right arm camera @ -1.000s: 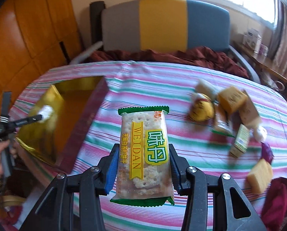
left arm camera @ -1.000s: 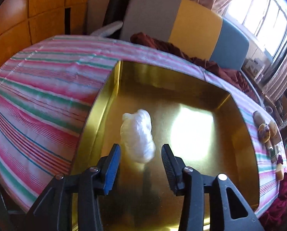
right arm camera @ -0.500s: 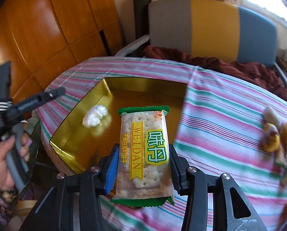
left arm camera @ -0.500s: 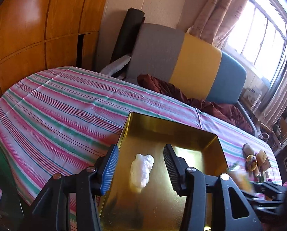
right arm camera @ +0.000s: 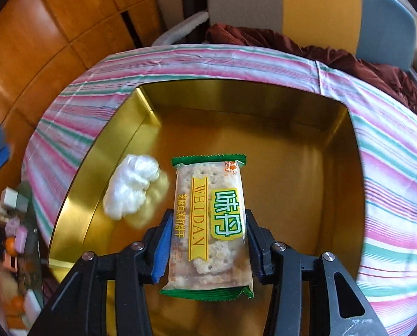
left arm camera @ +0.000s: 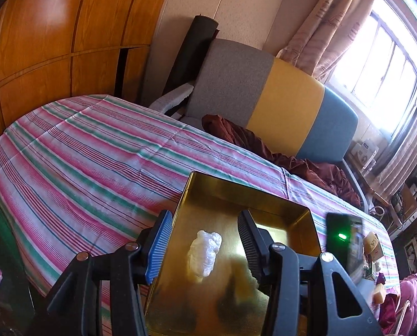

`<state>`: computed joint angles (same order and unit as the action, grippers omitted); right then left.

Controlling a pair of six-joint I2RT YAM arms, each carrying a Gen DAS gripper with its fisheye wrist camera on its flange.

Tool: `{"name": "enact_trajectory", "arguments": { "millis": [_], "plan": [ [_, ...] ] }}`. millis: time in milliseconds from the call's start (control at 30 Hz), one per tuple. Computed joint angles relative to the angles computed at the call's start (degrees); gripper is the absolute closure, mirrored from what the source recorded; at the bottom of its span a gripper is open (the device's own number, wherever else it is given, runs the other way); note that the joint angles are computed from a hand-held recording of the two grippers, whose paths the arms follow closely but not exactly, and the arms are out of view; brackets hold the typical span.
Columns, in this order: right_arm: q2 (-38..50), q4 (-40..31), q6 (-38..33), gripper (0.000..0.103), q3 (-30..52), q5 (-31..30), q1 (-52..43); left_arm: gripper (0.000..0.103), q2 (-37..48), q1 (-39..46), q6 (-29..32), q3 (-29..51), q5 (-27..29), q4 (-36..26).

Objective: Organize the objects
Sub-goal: 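Carry the WEIDAN cracker pack into the gold tray and open the right tool, then move both tools back to the items, right tool toward the yellow sponge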

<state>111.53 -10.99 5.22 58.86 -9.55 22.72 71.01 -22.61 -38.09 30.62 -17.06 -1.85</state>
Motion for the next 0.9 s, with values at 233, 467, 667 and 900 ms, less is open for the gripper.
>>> {"name": "enact_trajectory", "arguments": {
  "millis": [233,467,667,900],
  "plan": [
    [2.8,2.2,6.1,0.049,3.5,-1.5,0.9,0.054,-0.8,0.5,-0.3,0.0,0.4,-0.1],
    [-6.5,3.3,2.7,0.046,-2.8,-0.9,0.2,0.054,0.5,-0.6,-1.4,-0.1,0.1,0.8],
    [-14.2,3.8,-1.0,0.044,-8.2,0.1,-0.4,0.054,3.2,-3.6,-1.7,0.6,0.0,1.9],
    [-26.7,4.0,-5.3,0.041,-17.1,-0.7,-6.8,0.054,6.6,-9.2,-1.6,1.6,-1.0,3.9]
  ]
}}
